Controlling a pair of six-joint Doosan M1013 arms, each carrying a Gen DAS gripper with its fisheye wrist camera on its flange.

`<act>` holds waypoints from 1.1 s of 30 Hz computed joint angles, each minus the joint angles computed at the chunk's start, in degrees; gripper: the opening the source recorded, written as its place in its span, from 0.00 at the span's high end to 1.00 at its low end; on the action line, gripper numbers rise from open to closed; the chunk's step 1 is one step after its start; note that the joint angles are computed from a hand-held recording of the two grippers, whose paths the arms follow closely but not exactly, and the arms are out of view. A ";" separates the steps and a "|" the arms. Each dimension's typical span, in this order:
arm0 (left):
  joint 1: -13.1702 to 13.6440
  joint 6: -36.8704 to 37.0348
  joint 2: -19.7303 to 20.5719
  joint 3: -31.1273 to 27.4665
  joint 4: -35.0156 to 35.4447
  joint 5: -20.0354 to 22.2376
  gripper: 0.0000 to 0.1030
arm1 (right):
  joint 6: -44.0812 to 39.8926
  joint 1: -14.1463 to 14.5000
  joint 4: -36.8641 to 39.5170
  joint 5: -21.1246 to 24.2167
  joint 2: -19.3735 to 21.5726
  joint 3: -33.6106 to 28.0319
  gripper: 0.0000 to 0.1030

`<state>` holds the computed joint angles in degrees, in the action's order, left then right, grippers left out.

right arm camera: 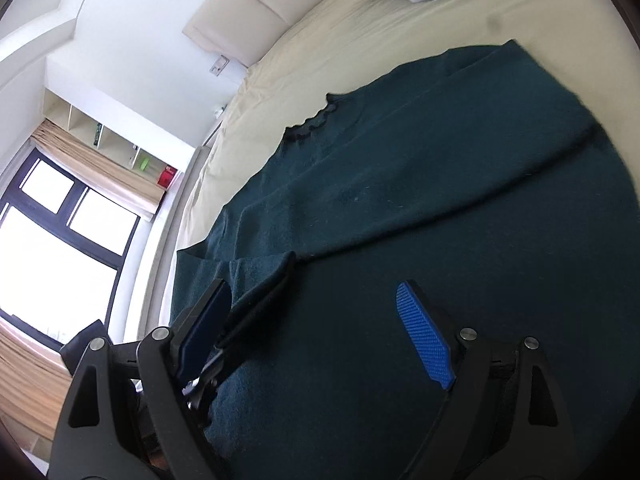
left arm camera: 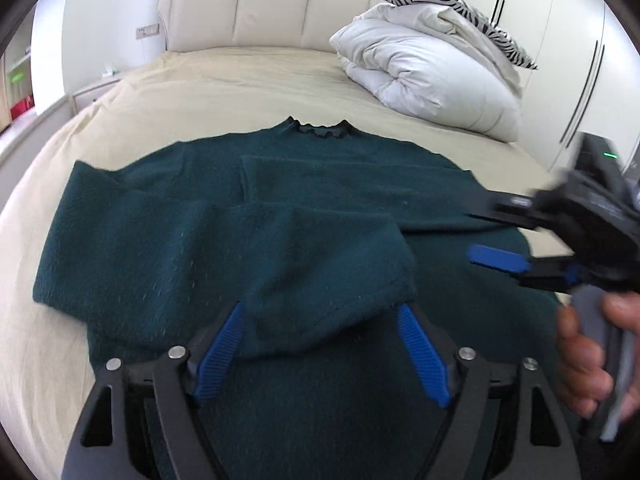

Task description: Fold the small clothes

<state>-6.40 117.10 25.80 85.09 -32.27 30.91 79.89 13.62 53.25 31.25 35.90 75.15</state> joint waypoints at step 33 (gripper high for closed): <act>8.58 -18.18 4.52 -8.73 2.07 -2.19 0.28 | 17.35 3.87 -48.82 12.04 8.46 -23.82 0.94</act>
